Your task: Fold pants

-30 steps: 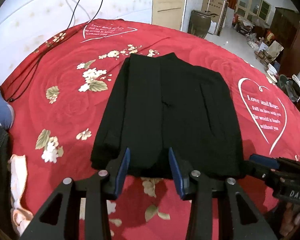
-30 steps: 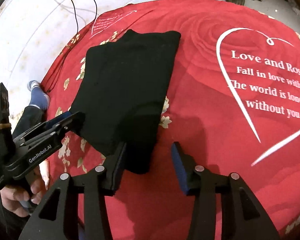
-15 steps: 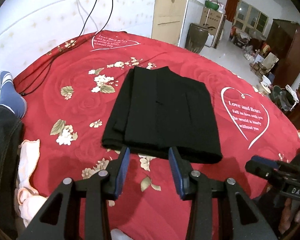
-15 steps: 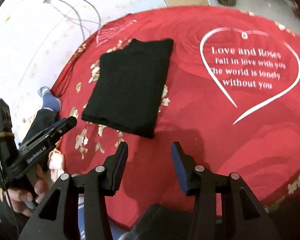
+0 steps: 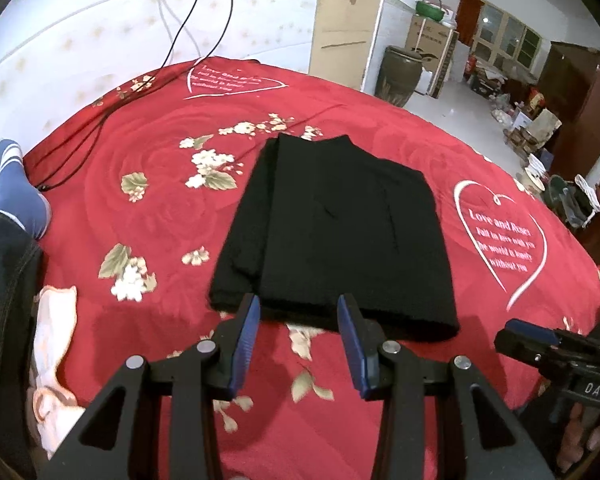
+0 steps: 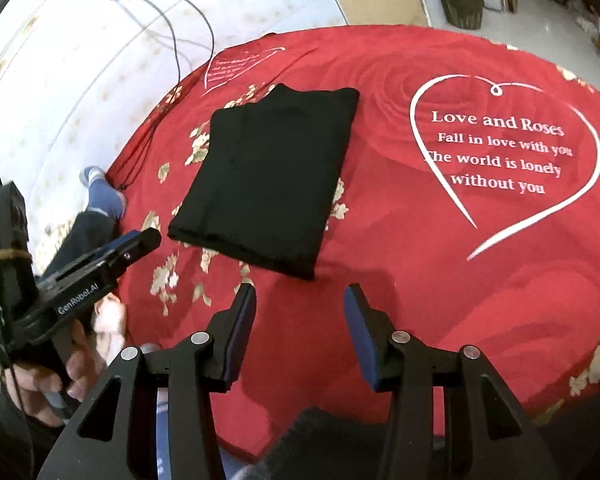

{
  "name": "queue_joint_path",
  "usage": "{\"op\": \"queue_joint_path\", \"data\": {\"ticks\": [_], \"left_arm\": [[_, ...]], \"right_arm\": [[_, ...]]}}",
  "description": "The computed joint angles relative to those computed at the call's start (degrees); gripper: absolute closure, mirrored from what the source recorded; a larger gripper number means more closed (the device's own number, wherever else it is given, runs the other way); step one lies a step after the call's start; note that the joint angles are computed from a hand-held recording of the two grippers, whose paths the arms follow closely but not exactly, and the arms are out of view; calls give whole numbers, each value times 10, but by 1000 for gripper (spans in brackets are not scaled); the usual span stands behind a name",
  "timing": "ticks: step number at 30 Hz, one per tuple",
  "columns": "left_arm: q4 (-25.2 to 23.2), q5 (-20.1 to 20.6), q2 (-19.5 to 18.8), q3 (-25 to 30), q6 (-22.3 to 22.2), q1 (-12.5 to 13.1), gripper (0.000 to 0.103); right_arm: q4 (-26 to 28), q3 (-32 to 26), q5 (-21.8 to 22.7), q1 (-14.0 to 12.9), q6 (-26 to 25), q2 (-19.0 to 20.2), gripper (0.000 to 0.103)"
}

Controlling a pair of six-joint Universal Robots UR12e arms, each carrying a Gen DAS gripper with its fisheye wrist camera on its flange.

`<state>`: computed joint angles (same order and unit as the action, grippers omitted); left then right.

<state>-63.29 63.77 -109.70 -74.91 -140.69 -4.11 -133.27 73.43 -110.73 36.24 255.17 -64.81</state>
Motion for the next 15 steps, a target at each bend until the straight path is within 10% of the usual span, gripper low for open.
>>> {"op": "queue_joint_path", "data": {"ticks": [15], "left_arm": [[-70,-13,-108,127,-40,-13,52]], "right_arm": [[-113,55,62,-56,-33,-4,57]]}}
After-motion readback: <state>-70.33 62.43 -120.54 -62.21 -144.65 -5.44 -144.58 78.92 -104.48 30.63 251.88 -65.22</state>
